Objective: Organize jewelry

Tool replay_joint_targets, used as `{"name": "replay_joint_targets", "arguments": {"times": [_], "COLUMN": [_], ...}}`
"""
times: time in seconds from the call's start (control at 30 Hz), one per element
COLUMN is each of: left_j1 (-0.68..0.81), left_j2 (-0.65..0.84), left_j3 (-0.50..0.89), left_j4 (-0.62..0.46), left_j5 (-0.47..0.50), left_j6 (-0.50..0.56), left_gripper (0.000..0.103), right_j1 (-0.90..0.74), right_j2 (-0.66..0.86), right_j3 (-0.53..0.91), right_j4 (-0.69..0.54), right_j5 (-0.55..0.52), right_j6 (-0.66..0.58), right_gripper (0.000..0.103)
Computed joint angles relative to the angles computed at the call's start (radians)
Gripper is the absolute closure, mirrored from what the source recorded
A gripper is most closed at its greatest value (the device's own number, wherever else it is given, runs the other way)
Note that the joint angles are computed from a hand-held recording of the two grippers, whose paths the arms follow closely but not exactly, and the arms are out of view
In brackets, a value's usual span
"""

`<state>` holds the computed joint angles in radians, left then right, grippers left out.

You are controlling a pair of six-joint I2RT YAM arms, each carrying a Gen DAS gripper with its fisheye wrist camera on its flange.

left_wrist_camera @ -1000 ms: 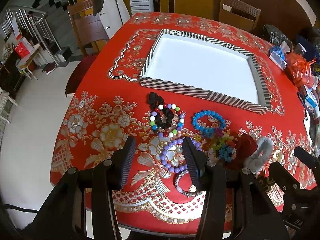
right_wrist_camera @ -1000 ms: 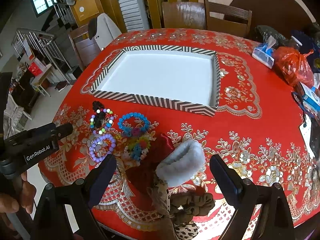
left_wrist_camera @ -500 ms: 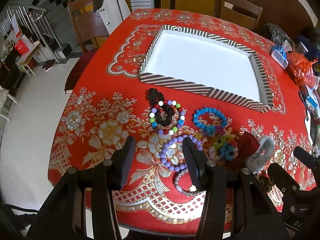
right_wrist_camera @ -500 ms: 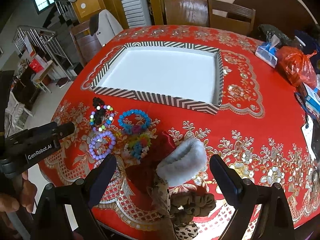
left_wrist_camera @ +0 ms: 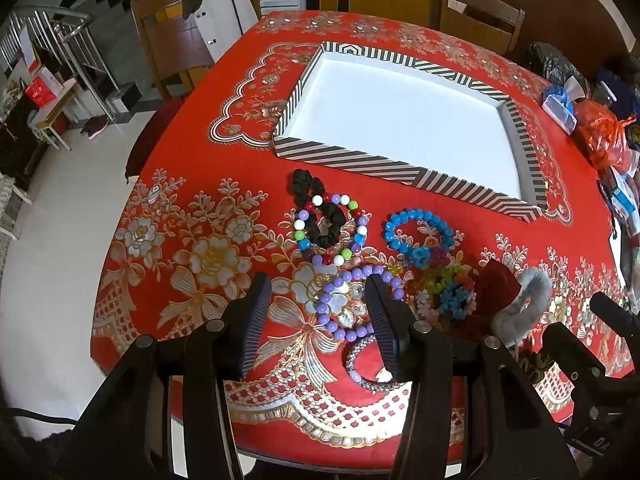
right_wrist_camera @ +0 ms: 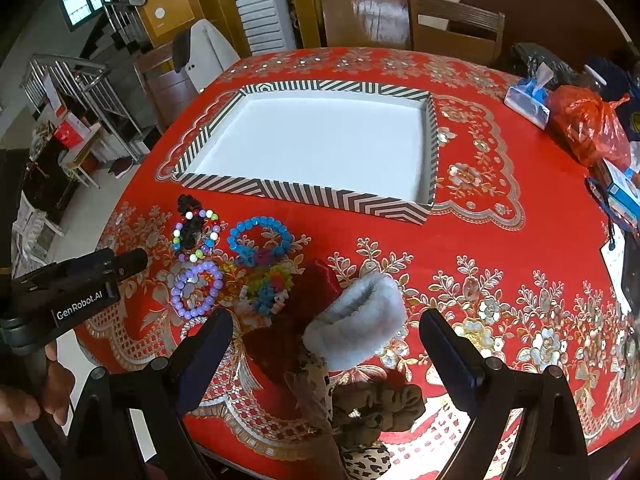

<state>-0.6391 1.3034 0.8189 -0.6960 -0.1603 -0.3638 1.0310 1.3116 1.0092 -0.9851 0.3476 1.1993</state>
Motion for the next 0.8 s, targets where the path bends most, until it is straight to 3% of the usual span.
{"name": "replay_joint_targets", "arguments": {"times": [0.2, 0.47, 0.8], "left_j1": [0.076, 0.33, 0.354], "left_j2": [0.011, 0.076, 0.326], "left_j3": [0.008, 0.041, 0.174], "left_j4": [-0.01, -0.016, 0.05], "left_j5": [0.082, 0.249, 0.305], "left_j6": [0.049, 0.195, 0.169], "left_gripper": [0.055, 0.055, 0.051], "right_j1": [-0.016, -0.081, -0.155], "right_j2": [-0.066, -0.276, -0.322], "right_j3": [-0.049, -0.182, -0.219], "right_j4": [0.009, -0.042, -0.035], "right_j5": [0.0, -0.025, -0.053], "right_j6": [-0.019, -0.008, -0.043], "right_gripper": [0.01, 0.01, 0.017]}}
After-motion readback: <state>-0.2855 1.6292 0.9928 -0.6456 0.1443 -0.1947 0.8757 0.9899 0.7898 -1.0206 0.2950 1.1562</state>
